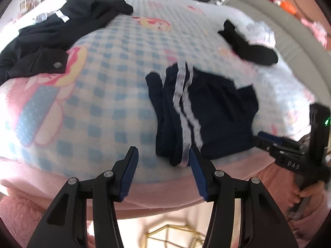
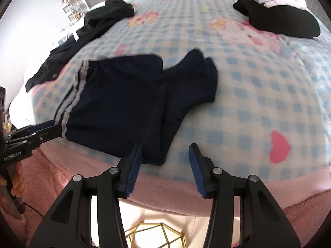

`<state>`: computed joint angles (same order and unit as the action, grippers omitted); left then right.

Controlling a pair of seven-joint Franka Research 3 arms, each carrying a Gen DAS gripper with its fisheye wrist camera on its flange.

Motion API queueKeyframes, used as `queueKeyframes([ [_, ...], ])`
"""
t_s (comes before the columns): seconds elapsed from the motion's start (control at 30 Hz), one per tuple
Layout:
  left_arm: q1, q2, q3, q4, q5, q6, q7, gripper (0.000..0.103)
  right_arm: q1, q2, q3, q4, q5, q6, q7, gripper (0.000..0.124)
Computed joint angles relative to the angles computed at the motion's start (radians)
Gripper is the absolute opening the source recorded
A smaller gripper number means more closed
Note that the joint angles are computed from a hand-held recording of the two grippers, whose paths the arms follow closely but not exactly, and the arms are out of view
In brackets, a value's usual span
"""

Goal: Fold clothes

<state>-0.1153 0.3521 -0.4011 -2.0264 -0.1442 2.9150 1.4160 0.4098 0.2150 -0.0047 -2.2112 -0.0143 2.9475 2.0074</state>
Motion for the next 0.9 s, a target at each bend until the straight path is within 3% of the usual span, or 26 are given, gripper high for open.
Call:
queueKeyframes([
  [0.13,0.097,0.072,-0.104,0.090,-0.115,-0.026,0.127,0.053,-0.095,-0.004,0.092,0.004,0.196,0.013,-0.127,0.049],
  [0.2,0.058,0.115,-0.061,0.176,-0.088,-0.099,0.092,0.053,-0.124,0.014,0.115,0.035,0.285,-0.016,-0.184,0.049],
  [0.33,-0.064,0.163,0.058,0.286,0.044,-0.165,-0.004,0.053,-0.144,0.052,0.131,0.094,0.390,-0.057,-0.262,0.051],
  [0.53,-0.110,0.199,0.096,0.332,0.128,-0.192,-0.085,0.053,-0.118,0.112,0.103,0.173,0.406,-0.119,-0.281,0.053],
  [0.8,-0.086,0.231,0.068,0.347,0.119,-0.177,-0.093,0.056,-0.082,0.144,0.068,0.202,0.356,-0.124,-0.229,0.060],
  [0.9,-0.046,0.240,0.026,0.330,0.078,-0.145,-0.066,0.057,-0.072,0.146,0.059,0.199,0.340,-0.109,-0.194,0.060],
])
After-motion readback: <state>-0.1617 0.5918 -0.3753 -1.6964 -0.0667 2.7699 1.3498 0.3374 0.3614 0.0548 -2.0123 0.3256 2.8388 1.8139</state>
